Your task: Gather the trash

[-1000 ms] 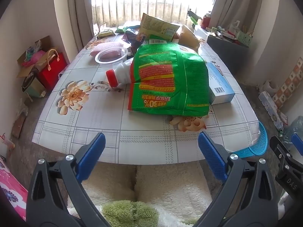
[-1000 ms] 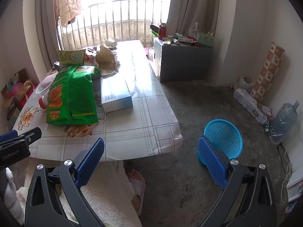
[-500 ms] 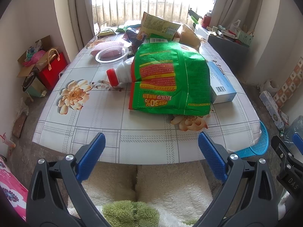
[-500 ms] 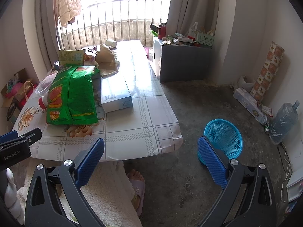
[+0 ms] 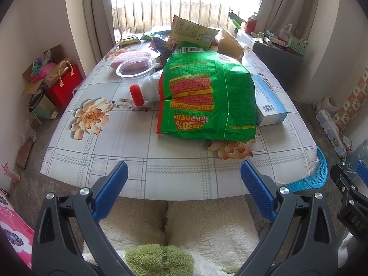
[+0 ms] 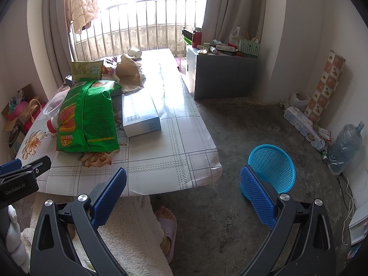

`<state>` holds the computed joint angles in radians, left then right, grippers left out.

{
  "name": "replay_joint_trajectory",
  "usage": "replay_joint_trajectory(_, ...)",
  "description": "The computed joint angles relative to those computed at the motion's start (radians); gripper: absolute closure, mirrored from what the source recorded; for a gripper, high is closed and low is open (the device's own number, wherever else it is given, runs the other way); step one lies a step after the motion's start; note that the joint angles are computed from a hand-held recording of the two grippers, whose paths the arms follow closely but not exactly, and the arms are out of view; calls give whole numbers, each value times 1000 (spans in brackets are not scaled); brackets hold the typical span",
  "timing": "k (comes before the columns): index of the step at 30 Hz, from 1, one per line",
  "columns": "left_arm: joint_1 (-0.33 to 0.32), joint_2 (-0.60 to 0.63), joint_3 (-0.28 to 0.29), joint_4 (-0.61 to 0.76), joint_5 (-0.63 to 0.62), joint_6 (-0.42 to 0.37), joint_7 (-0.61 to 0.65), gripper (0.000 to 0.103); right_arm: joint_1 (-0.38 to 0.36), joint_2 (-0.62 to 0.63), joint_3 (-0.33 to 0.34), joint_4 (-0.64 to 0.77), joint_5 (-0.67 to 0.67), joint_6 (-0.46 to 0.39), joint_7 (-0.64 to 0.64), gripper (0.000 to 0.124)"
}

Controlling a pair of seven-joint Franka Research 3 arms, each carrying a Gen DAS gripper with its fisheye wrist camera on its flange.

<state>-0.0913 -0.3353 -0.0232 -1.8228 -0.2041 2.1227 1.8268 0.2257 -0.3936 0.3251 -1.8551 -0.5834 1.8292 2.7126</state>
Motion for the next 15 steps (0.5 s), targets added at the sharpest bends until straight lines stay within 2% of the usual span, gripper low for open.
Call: replay_joint_trajectory(15, 2, 0, 1, 0, -1, -2, 3, 9, -4, -7, -1, -7, 5, 10, 0, 27)
